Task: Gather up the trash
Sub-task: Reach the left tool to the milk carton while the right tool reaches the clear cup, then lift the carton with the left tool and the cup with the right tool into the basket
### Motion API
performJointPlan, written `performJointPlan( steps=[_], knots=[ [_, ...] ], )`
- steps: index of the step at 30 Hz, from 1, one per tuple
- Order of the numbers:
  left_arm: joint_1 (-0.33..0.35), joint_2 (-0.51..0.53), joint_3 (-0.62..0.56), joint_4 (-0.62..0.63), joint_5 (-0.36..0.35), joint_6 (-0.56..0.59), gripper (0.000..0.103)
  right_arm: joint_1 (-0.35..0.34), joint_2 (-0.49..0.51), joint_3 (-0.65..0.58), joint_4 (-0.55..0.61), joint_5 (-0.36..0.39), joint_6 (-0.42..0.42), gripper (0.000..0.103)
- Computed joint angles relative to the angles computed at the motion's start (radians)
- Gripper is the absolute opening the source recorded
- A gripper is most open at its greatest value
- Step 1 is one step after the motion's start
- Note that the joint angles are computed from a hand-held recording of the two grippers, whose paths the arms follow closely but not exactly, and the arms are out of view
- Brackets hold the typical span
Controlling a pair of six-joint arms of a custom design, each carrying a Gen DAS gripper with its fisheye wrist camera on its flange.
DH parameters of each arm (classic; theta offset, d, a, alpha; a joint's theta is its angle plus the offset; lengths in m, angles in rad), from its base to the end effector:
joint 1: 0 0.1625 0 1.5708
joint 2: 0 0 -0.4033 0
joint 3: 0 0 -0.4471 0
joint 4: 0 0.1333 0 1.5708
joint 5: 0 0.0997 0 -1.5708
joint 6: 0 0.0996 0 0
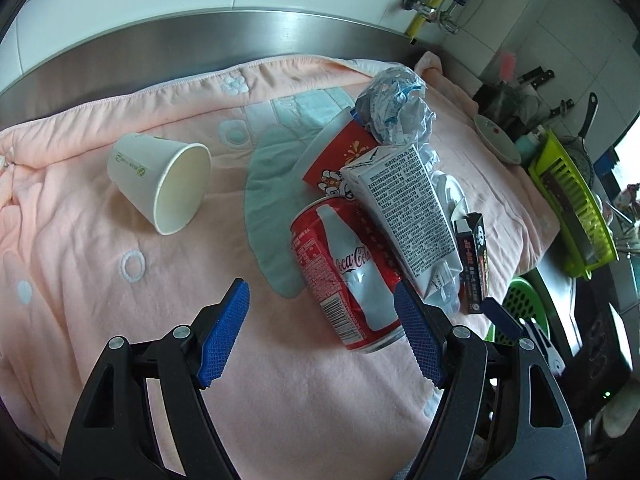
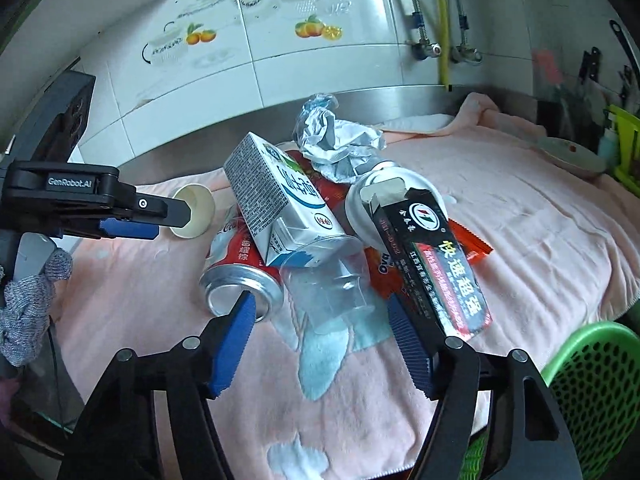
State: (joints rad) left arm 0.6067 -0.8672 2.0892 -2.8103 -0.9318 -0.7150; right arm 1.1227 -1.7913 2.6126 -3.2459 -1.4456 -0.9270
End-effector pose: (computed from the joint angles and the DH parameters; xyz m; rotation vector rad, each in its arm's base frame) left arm -0.3131 -0.4518 -0.0283 0.3214 2.6292 -0.6677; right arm -0.0231 -0.3843 0.2390 0.6661 -2.4261 0.9841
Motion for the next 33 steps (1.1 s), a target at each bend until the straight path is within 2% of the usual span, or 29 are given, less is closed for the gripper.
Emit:
performJointPlan(
  steps=[9,11,18,26,28,31,32,33],
  knots=[
    [0.027,0.054,-0.076,-0.065,-0.046,0.037,0.074,0.022,0.091,-0.049,-0.025,-0.032,-0.012,0.063],
    [0.035,0.067,-0.096,-0.070,-0.045,0.035,0.074,0.027,0.101,-0.057,-0.022,-0.037,-0.009,0.063],
    [0.074,0.107,-0.148,-0.136,-0.110,0.041,0.076,0.029,0.141,-0.079,-0.026,-0.051,-0.021,0.062],
    [0.102,0.142,-0.188,-0.141,-0.154,0.018,0.076,0.027,0.163,-0.099,-0.017,-0.053,-0.018,0.058],
    [0.109,0.146,-0.192,-0.145,-0.169,0.020,0.073,0.024,0.165,-0.101,-0.015,-0.048,-0.019,0.058],
    [0.118,0.153,-0.195,-0.157,-0.190,0.022,0.060,0.023,0.170,-0.105,-0.014,-0.047,-0.017,0.058],
    [0.123,0.155,-0.196,-0.166,-0.203,0.028,0.053,0.021,0.171,-0.104,-0.014,-0.046,-0.018,0.058],
    [0.126,0.156,-0.197,-0.169,-0.209,0.028,0.053,0.021,0.172,-0.103,-0.018,-0.046,-0.020,0.058]
  ],
)
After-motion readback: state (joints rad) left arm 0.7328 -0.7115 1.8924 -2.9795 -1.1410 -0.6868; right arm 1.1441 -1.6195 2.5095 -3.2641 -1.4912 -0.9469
